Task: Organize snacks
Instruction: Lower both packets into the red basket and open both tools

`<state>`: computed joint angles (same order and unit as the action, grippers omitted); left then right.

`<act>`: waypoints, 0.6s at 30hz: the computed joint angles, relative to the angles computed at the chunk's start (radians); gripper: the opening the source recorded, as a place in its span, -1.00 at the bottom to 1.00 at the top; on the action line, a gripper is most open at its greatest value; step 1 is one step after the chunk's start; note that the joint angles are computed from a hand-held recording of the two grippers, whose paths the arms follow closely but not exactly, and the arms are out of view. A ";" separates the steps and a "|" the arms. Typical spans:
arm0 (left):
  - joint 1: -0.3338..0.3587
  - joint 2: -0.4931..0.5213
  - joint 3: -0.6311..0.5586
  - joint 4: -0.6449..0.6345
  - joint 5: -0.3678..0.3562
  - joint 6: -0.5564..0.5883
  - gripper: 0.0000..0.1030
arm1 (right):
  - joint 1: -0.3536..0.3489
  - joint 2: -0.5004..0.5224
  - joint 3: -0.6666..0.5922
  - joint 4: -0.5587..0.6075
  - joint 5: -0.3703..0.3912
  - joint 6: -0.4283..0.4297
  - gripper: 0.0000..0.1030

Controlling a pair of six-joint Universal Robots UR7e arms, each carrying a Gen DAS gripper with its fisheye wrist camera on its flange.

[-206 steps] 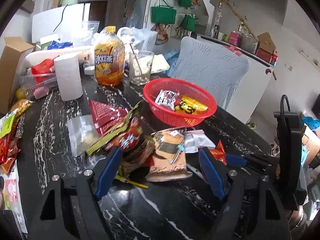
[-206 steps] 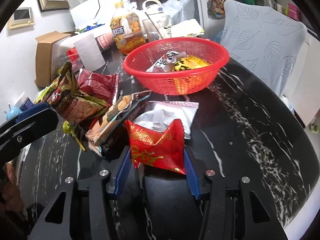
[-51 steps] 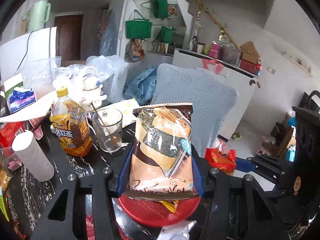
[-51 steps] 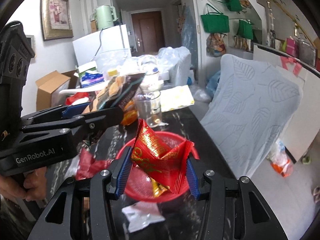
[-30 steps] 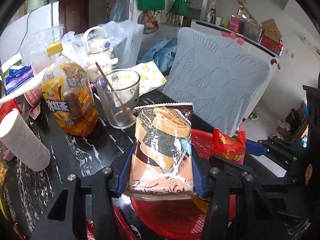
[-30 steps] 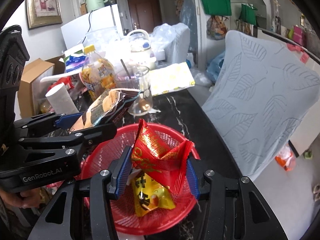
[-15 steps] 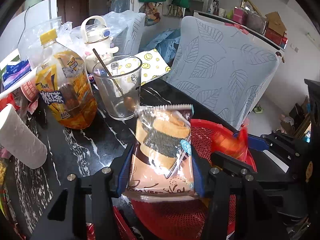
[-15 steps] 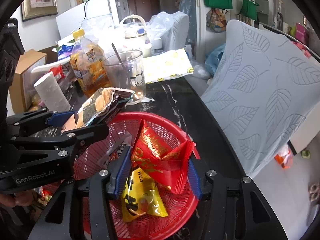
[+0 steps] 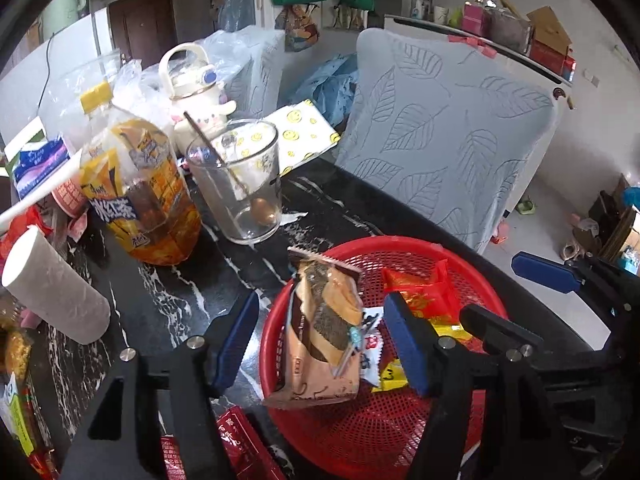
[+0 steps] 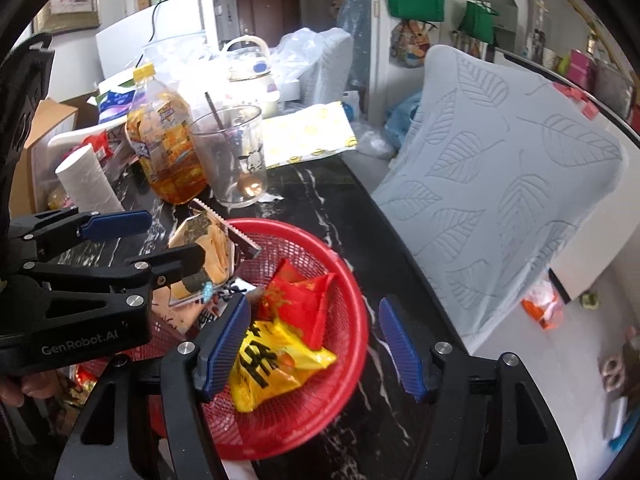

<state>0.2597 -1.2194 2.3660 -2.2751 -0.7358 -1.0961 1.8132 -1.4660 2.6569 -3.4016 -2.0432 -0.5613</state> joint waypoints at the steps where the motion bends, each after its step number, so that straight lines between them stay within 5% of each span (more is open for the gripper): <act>1: -0.005 -0.003 0.002 -0.007 -0.001 0.004 0.24 | 0.003 -0.010 0.003 0.003 -0.004 0.005 0.31; 18: -0.174 -0.129 0.003 0.140 0.039 -0.115 0.24 | 0.161 -0.191 0.033 0.077 -0.092 0.105 0.31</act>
